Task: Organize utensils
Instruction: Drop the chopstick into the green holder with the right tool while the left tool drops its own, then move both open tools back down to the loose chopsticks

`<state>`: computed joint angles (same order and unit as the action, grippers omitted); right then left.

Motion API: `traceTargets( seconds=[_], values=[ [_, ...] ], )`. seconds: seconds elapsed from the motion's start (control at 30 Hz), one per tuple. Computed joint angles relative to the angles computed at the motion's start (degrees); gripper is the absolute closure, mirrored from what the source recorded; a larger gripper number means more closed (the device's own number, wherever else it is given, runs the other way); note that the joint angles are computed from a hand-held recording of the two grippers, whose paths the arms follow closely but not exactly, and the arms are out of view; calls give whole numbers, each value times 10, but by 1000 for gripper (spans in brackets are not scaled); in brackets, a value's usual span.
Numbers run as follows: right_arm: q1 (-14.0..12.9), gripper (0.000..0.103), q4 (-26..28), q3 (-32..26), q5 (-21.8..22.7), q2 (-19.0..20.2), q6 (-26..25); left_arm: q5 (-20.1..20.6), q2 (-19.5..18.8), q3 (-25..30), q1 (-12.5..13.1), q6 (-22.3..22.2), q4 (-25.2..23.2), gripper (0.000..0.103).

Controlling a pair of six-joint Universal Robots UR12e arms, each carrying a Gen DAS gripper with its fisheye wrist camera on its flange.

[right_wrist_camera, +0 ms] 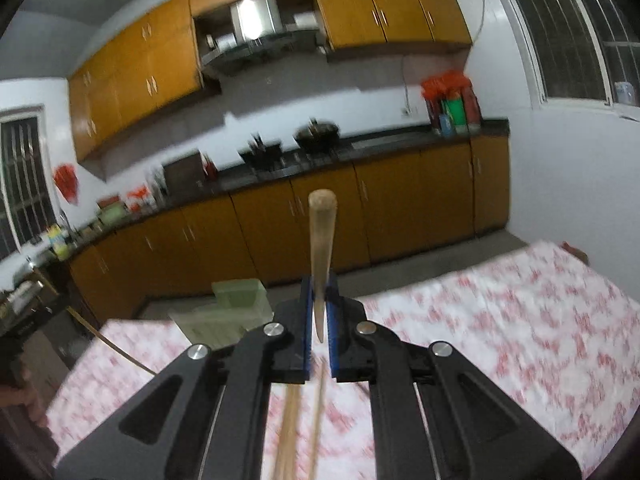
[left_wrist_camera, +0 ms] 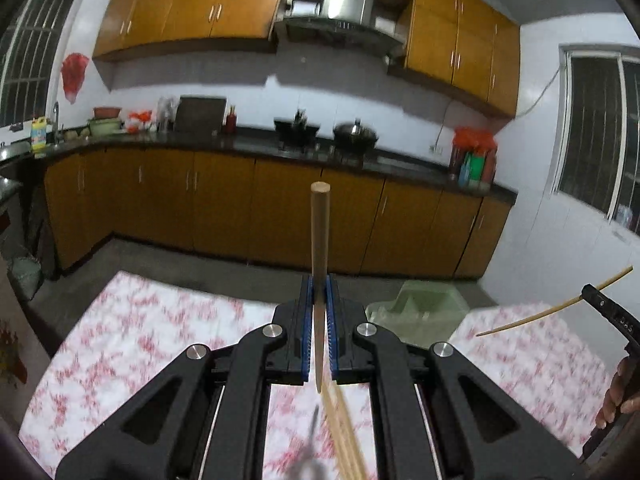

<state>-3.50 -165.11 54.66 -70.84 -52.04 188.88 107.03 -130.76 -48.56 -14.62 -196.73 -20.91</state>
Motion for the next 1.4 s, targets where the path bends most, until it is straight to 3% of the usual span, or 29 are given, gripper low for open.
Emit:
traceTargets(
  seconds=[0.1,0.3,0.53,0.7,0.8,0.87,0.93,1.0,1.03,1.23,1.4],
  values=[
    [0,95,-14,-25,28,8,9,3,-15,34,-3,8,28,96],
    [6,95,48,-89,82,33,-12,-15,-63,126,-11,26,60,96],
    [22,95,210,-193,74,81,-65,-49,-118,218,-14,27,-20,96],
    [31,95,275,-251,62,115,-69,-59,-153,273,-10,5,-95,96],
    [34,93,294,-266,59,126,-75,-68,-158,278,-8,-8,-123,96],
    [35,91,289,-261,56,125,-78,-69,-156,273,-7,-14,-128,95],
    [35,82,281,-257,54,123,-78,-75,-146,252,-6,-18,-119,90],
    [34,72,270,-251,52,120,-75,-73,-142,244,-5,-22,-108,64],
    [32,71,261,-244,53,116,-72,-70,-141,241,-6,-24,-100,61],
    [26,66,205,-197,49,89,-62,-68,-123,212,-6,-31,-63,56],
    [16,59,148,-134,34,55,-45,-66,-87,143,-4,-48,9,50]
  ],
)
